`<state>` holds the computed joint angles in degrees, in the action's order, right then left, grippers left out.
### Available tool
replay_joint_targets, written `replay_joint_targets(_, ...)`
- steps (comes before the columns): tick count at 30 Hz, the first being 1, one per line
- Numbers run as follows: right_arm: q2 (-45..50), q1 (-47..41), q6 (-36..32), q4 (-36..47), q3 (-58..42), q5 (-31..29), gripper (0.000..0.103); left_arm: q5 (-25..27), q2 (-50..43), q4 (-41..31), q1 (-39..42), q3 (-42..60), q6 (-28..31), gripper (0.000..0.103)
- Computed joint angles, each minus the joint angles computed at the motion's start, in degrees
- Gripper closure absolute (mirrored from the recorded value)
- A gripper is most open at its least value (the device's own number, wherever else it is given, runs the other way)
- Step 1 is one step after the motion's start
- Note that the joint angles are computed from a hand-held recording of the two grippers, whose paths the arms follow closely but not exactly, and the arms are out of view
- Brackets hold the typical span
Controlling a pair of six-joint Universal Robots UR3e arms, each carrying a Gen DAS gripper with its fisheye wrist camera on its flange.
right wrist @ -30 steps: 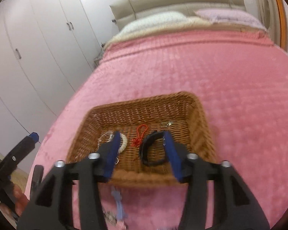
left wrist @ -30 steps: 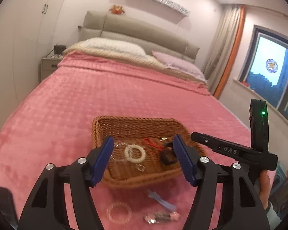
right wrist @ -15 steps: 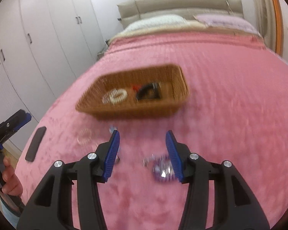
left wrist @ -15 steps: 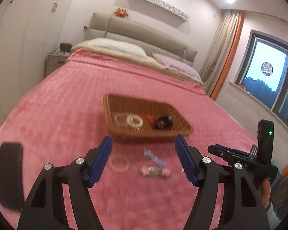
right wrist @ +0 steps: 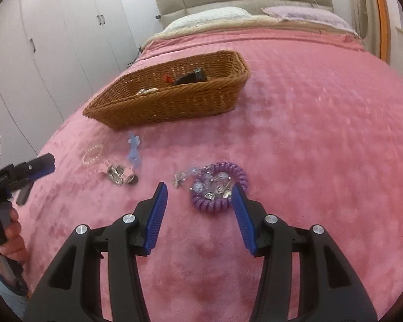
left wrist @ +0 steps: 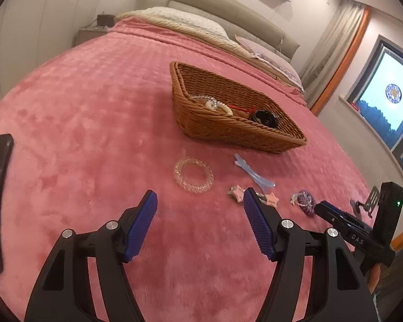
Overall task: Organize jewelry
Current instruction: 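Grasp the purple coil keyring with the right tool, then lift the purple keyring with the right tool while the left tool grasps the clear bead bracelet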
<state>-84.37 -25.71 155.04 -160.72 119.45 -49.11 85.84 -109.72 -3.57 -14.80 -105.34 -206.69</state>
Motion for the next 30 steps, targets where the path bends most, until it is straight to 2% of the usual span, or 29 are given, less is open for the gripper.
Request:
replay_joint_targets(2, 1.9, 0.9, 0.9, 3.3, -3.5, -1.0, 0.060, 0.1, -0.9, -1.0, 0.3, 1.4, -0.2, 0.039)
replay_joint_targets(4, 3.1, 2.1, 1.8, 4.0, -5.7, -2.7, 0.066, -0.1, -2.0, -2.6, 0.9, 3.1, 0.0, 0.045)
replay_joint_targets(7, 5.4, 4.3, 2.7, 4.5, -8.8, -5.2, 0.073, 0.2, -3.9, -5.1, 1.4, 6.1, 0.3, 0.046)
replay_joint_targets(11, 6.7, 5.9, 3.2, 2.0, -8.6, -7.9, 0.075, 0.7, -6.6, -7.6, 1.5, 8.8, 0.3, 0.046)
replay_joint_targets(13, 6.3, 5.2, 2.7, 2.1, -7.8, -6.4, 0.083, 0.7, -7.4, -9.2, 1.6, 10.0, 0.3, 0.050)
replay_joint_targets(15, 5.6, 3.6, 2.2, 2.1, -6.5, -3.8, 0.089, 0.6, -7.7, -9.4, 1.4, 10.6, 0.5, 0.050)
replay_joint_targets(19, 4.8, 1.4, 2.0, 3.5, -5.9, 0.0, 0.093, 0.0, -8.3, -9.6, 1.4, 11.4, 1.2, 0.050)
replay_joint_targets(22, 3.9, -0.5, 1.6, 3.6, -5.1, 3.4, 0.093, -0.2, -8.4, -9.2, 1.4, 11.2, 1.5, 0.050)
replay_joint_targets(30, 2.2, -1.7, 2.8, -0.8, -2.8, 5.9, 0.093, -0.6, -9.2, -10.5, 1.5, 12.8, 1.8, 0.050)
